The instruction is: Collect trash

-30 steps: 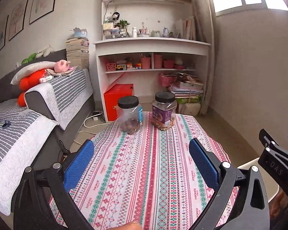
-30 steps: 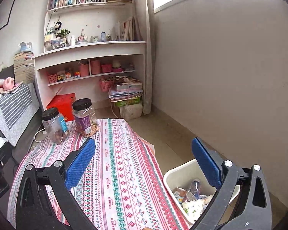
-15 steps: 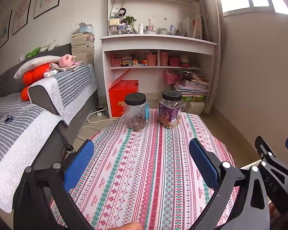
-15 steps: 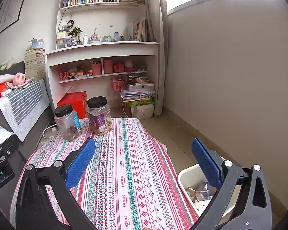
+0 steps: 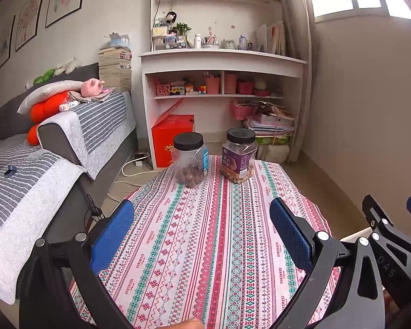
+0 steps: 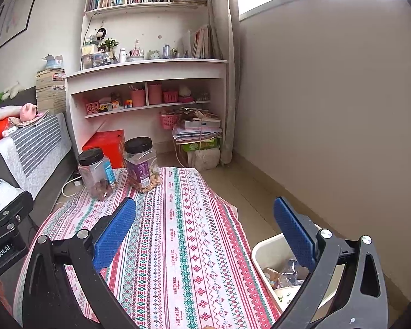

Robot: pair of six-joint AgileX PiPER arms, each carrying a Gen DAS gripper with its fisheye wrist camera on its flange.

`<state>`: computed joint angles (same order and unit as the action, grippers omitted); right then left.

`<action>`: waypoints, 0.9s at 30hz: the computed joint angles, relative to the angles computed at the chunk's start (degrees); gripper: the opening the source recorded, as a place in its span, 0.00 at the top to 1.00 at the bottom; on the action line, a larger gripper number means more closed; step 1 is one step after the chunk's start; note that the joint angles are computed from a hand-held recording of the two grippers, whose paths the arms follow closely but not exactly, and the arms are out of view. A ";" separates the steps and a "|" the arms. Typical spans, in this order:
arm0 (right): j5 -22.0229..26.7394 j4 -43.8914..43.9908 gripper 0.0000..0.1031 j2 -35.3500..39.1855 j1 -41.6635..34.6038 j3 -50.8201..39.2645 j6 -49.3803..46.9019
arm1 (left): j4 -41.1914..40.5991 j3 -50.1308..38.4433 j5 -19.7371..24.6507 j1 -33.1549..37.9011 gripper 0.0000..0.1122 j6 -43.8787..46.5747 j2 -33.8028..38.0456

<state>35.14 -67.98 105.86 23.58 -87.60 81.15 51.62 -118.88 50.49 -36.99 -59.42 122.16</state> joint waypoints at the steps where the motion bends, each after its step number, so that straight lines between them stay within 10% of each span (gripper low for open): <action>1: 0.05 0.02 0.07 0.04 0.02 -0.09 -0.01 | 0.03 -0.05 0.04 -0.01 0.14 0.03 0.02; 27: -0.91 1.63 0.07 0.01 -0.47 0.58 -2.57 | 0.55 -1.23 0.14 -0.60 0.14 -1.18 1.27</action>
<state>34.23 -66.36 105.87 23.11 -87.02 78.58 52.17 -120.11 50.63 -37.59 -60.60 123.43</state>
